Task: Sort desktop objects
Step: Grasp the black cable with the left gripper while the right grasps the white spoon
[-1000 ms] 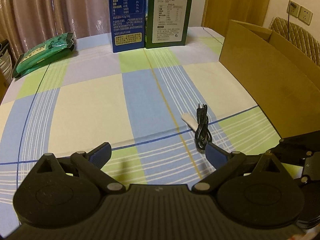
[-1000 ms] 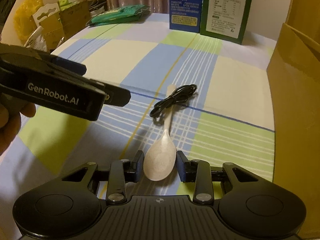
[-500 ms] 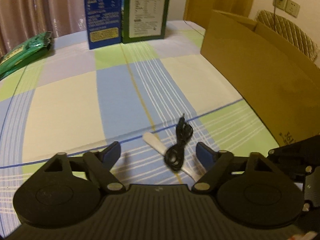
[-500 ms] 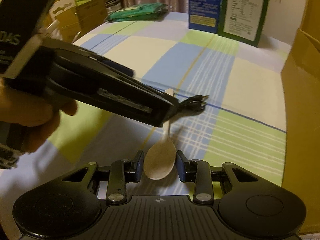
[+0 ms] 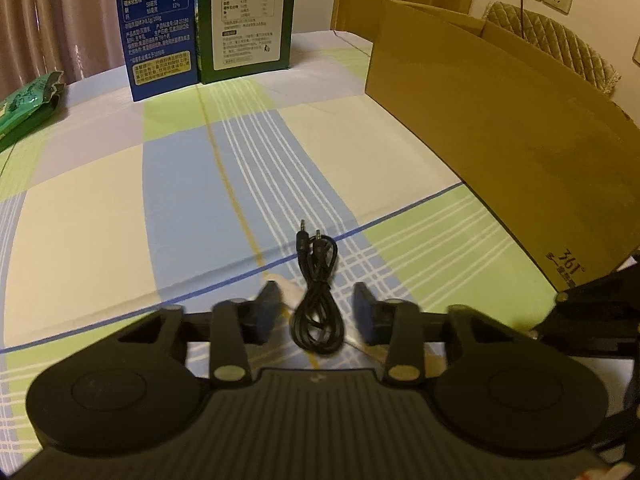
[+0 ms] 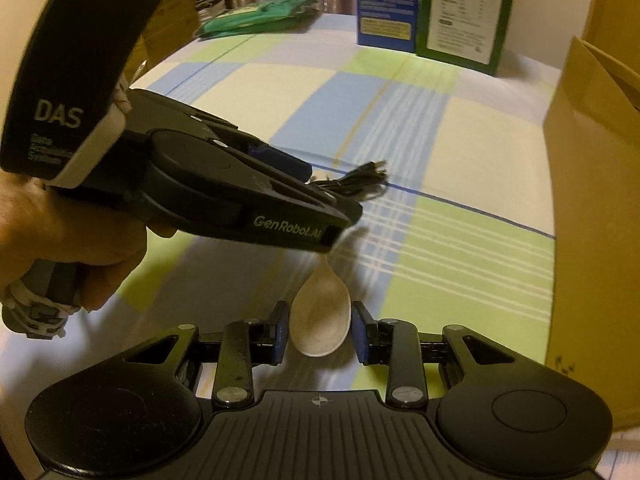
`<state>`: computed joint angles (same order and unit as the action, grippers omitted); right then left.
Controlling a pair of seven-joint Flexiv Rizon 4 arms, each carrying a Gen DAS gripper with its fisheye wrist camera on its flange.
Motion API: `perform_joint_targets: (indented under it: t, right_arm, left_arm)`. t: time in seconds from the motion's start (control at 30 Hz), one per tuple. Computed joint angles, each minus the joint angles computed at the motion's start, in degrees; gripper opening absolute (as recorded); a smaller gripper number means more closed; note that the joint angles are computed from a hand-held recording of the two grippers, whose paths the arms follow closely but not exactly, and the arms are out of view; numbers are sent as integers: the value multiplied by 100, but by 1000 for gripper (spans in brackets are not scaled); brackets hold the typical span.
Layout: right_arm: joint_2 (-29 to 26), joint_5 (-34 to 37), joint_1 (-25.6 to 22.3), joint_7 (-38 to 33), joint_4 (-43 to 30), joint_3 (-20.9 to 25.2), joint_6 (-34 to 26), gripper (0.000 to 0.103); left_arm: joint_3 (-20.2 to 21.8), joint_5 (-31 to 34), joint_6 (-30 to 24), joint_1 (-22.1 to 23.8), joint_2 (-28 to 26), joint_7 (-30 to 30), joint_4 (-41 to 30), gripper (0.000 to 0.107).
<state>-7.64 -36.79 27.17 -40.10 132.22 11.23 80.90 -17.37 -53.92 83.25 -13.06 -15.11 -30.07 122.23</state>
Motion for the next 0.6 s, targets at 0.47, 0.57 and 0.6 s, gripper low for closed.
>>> perform_joint_targets:
  t: [0.47, 0.57, 0.6]
  right_arm:
    - [85, 221, -59, -8, 36, 38, -55, 29]
    - [98, 65, -49, 153, 45, -11, -126, 29]
    - [114, -4, -47, 237, 57, -25, -143, 29]
  left_arm:
    - [173, 569, -143, 28, 237, -460, 162, 20]
    - [356, 715, -232, -33, 411, -591, 263, 20]
    - [415, 748, -290, -53, 477, -646, 304, 20]
